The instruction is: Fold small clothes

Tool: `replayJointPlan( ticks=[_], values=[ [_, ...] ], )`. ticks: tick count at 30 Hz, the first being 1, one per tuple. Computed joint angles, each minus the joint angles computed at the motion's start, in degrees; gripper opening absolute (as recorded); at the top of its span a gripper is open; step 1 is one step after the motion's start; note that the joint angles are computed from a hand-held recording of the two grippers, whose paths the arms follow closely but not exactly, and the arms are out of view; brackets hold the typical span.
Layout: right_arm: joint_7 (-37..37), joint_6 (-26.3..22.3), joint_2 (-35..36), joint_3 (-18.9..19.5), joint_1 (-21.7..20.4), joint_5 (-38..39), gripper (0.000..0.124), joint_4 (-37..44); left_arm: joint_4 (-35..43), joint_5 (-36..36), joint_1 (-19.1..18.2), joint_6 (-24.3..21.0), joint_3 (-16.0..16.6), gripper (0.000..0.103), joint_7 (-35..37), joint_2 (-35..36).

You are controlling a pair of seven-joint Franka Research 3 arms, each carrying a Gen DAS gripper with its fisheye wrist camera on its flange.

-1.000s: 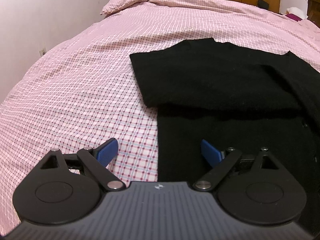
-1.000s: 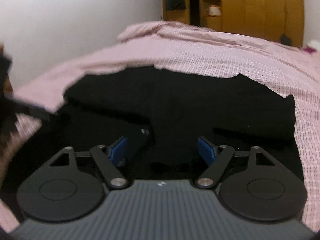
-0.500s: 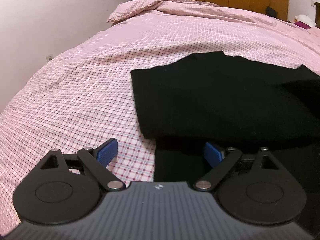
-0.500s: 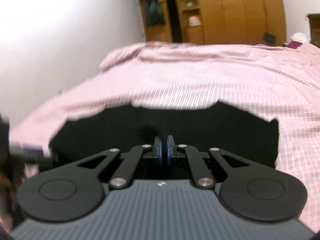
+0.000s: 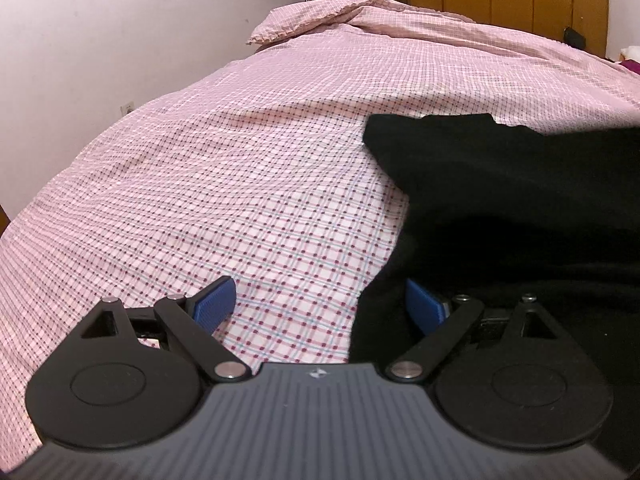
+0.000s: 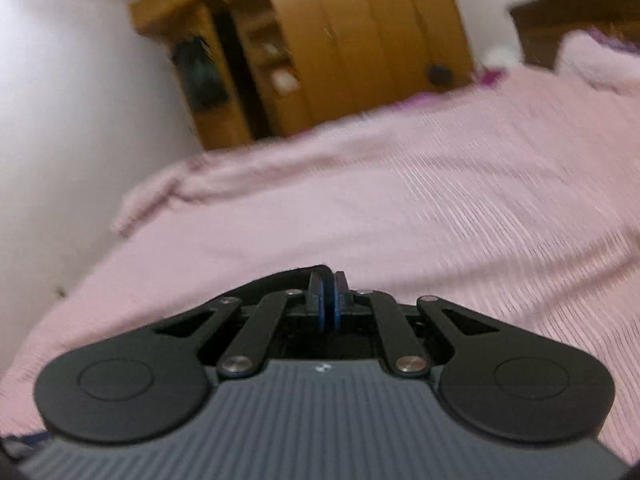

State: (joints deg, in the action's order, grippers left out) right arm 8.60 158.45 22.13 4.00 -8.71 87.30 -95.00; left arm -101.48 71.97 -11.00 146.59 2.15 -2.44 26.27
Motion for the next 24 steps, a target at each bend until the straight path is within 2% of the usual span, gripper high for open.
replayJointPlan(
  ticks=[2, 4, 8, 12, 14, 15, 18, 19, 22, 24],
  values=[
    [8.4, 1.0, 2.8, -1.7, 1.3, -8.4, 0.007, 0.9, 0.2, 0.2, -0.2, -0.4, 0.1, 0.094, 0.1, 0.2],
    [12.3, 2.3, 5.2, -1.7, 1.3, -12.6, 0.007, 1.4, 0.2, 0.3, -0.2, -0.5, 0.1, 0.094, 0.3, 0.2],
    [15.8, 3.6, 8.2, 0.1, -0.7, -15.0, 0.008, 2.3, 0.1, -0.2, 0.1, -0.2, -0.1, 0.095, 1.0, 0.1],
    [18.8, 2.3, 9.1, 2.5, -3.3, -16.4, 0.01, 3.2, -1.0, -0.3, 0.7, 2.0, 0.1, 0.094, 0.2, -1.4],
    [17.8, 1.9, 8.5, 4.3, -5.3, -13.0, 0.012, 3.2, -2.0, 1.7, 0.4, 2.3, 0.4, 0.094, -1.5, -2.8],
    [17.5, 2.9, 8.2, 4.6, -5.5, -11.3, 0.017, 3.5, -2.5, 3.5, 0.0, 1.9, 0.6, 0.094, -3.1, -3.7],
    [12.8, 9.9, 8.5, 5.4, -5.1, -5.0, 0.028, 4.8, -3.4, 7.9, 0.2, 1.7, 0.1, 0.094, -6.9, -5.8],
    [11.7, 10.4, 8.3, 5.3, -5.2, -4.1, 0.028, 4.7, -3.4, 9.5, 0.5, 2.1, -0.2, 0.094, -8.1, -6.4],
    [7.9, 7.6, 6.3, 4.9, -5.7, -2.4, 0.028, 2.7, -1.6, 13.2, 1.5, 4.1, -1.1, 0.094, -9.3, -6.2],
    [2.3, 5.3, 4.5, 4.7, -5.7, -0.2, 0.028, 0.7, 0.9, 13.8, 1.9, 5.3, -1.7, 0.093, -7.5, -4.7]
  ],
)
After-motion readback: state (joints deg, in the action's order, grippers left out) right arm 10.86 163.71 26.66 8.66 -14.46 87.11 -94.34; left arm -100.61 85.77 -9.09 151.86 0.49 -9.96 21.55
